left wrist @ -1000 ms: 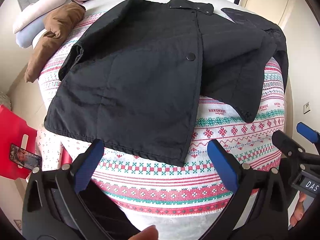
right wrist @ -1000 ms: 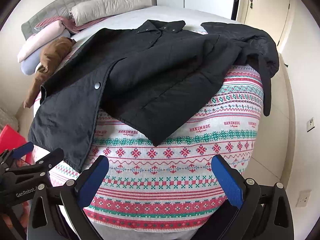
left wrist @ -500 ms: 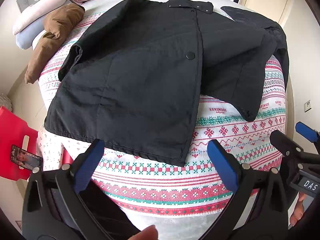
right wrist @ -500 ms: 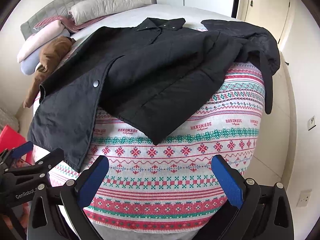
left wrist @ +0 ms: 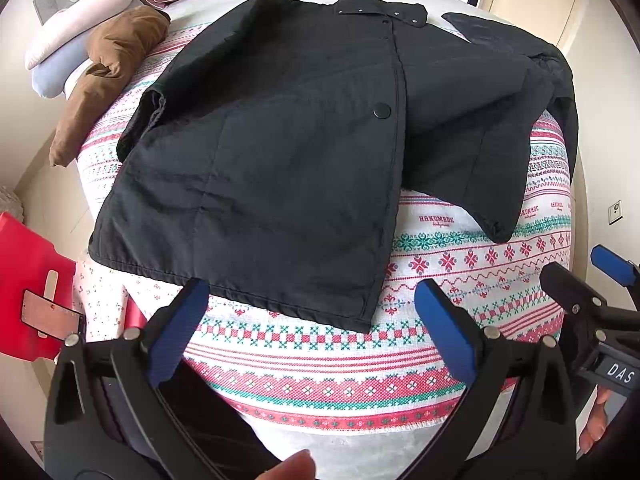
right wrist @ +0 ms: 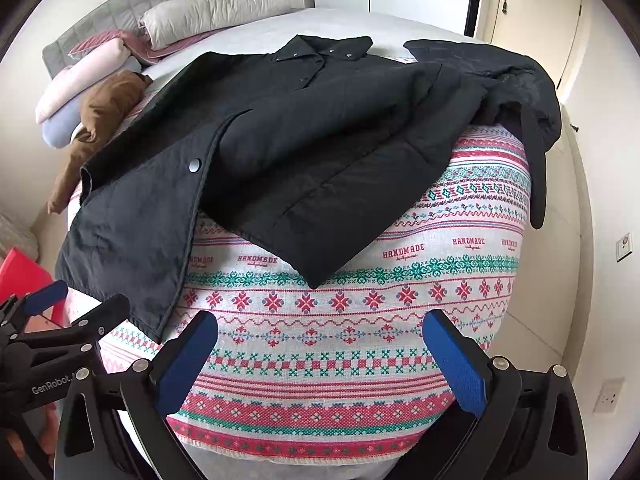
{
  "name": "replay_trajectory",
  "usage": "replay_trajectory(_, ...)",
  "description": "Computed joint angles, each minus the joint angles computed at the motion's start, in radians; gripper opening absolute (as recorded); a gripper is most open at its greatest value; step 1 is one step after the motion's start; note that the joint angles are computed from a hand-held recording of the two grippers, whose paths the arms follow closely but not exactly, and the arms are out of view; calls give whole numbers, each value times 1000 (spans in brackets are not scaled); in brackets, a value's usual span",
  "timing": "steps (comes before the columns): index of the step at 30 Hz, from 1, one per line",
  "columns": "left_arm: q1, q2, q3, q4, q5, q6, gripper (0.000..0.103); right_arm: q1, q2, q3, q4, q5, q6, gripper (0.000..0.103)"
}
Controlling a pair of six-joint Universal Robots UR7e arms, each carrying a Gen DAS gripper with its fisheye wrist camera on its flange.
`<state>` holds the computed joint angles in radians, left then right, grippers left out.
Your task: Fold large clothes
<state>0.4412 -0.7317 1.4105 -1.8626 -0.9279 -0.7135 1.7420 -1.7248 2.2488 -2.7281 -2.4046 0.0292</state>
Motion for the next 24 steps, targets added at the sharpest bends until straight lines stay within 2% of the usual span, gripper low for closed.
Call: replay_trajectory(24,14,-9,14,-20,22,2,102,-25,6,-23,10,-14,-26,103)
